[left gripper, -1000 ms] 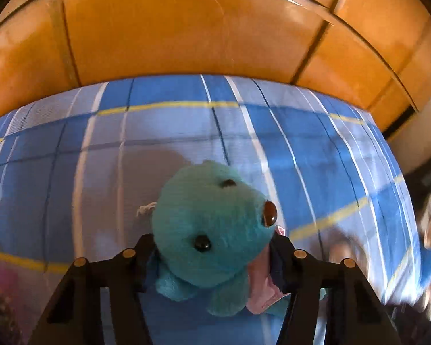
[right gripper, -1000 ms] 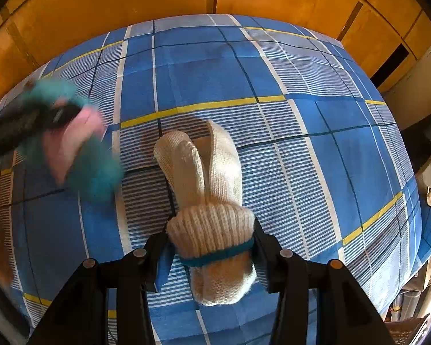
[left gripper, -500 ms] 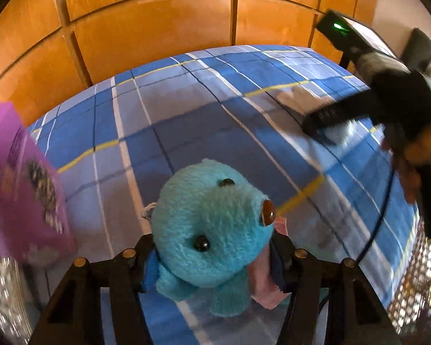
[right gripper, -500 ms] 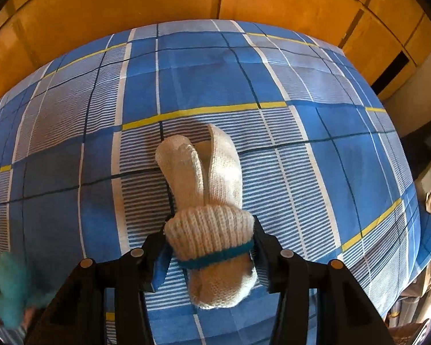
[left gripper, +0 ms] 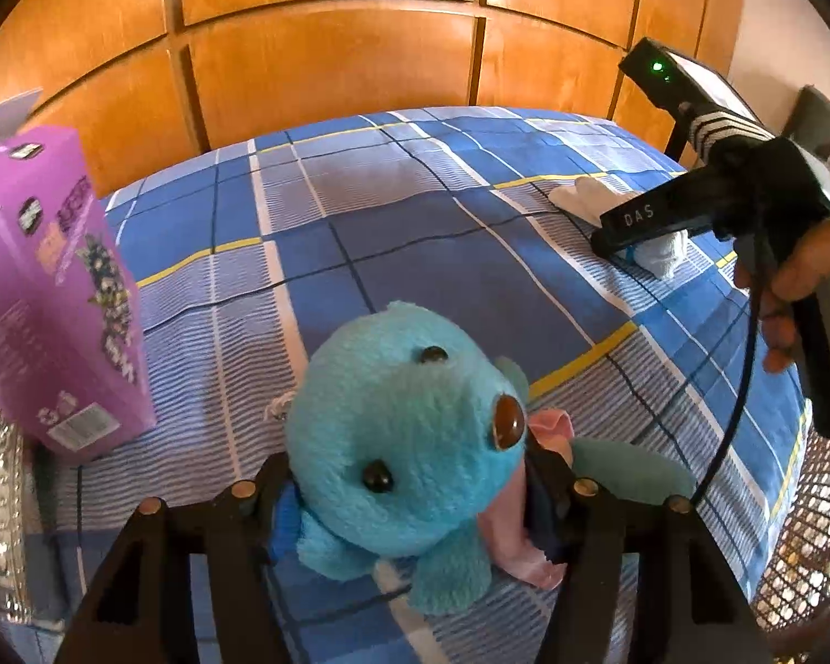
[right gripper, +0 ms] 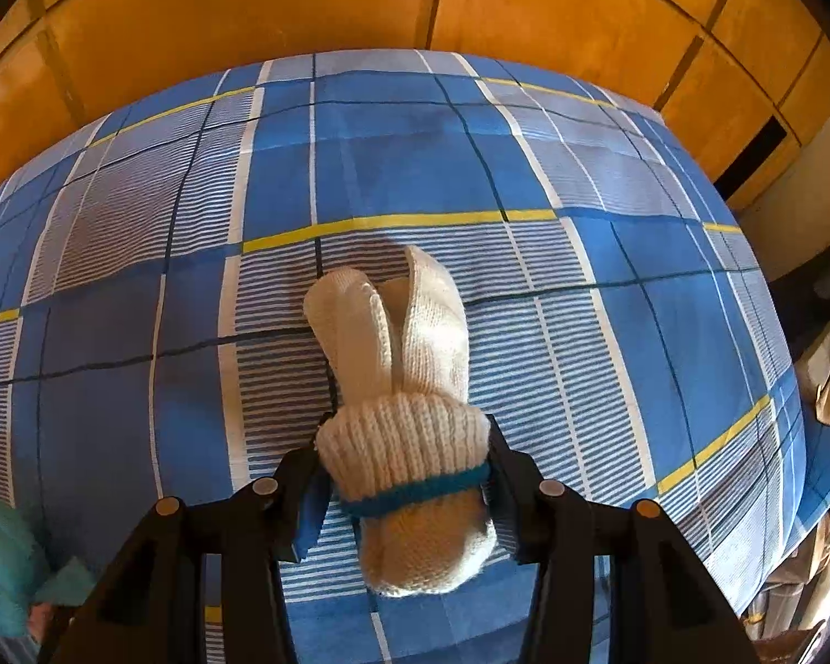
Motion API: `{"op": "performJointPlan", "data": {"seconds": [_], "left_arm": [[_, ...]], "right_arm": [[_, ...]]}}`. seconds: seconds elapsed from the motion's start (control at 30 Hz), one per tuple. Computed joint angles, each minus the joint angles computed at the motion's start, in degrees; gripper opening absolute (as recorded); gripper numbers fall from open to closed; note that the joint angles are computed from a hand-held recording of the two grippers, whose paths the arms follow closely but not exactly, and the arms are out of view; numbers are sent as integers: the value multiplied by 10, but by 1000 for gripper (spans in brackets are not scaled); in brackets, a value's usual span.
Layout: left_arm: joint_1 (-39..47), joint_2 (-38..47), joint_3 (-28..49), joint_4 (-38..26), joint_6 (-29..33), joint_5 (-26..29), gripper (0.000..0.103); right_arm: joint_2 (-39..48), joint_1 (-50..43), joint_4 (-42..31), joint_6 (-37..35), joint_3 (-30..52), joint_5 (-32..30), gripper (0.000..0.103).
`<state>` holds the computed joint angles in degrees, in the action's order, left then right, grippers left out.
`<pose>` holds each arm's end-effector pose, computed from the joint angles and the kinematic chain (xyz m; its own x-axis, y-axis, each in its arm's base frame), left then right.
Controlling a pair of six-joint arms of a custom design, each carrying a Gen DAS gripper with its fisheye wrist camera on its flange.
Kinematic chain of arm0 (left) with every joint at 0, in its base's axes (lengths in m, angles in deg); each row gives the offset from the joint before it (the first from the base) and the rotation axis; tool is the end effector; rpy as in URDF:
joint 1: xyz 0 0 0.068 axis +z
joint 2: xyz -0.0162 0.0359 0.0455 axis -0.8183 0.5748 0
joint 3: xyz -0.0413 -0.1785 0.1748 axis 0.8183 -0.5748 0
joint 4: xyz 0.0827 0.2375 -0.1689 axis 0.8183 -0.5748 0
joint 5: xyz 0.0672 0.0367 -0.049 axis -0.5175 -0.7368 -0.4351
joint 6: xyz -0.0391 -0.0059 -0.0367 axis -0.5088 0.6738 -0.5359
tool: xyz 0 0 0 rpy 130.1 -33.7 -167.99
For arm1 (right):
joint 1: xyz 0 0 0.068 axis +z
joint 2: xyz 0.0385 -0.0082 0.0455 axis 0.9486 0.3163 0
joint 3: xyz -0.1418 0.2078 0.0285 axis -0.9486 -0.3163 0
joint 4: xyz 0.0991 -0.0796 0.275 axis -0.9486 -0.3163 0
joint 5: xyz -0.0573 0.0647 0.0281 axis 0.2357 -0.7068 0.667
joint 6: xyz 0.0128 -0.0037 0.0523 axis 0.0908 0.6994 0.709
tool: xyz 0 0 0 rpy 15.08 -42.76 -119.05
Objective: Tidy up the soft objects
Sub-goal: 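Lift the blue plush toy with the left gripper and carry it over the tray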
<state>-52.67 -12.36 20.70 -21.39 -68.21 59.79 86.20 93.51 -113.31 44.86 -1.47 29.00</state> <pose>0.1781 0.0031 0.1515 -0.7894 0.0366 -0.6128 0.0817 0.9956 -0.0457 0.3274 0.1246 0.1594 -0.9067 -0.1782 -0.3823 -0.1451 0.9828 -0.1140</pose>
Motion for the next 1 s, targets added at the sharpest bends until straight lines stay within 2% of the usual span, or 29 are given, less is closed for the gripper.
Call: {"op": "performJointPlan", "data": {"seconds": [0.17, 0.4, 0.67, 1.0], "left_arm": [[20, -39, -11, -28, 7, 17, 63], [10, 7, 11, -14, 2, 6, 63], [-31, 140, 103, 21, 10, -40, 57], [25, 239, 273, 4, 5, -9, 58]], "right_arm": [[-5, 10, 8, -10, -6, 20, 48], [0, 13, -4, 3, 2, 20, 48], [-1, 18, 6, -19, -2, 34, 45], [2, 12, 5, -25, 2, 29, 44]]}}
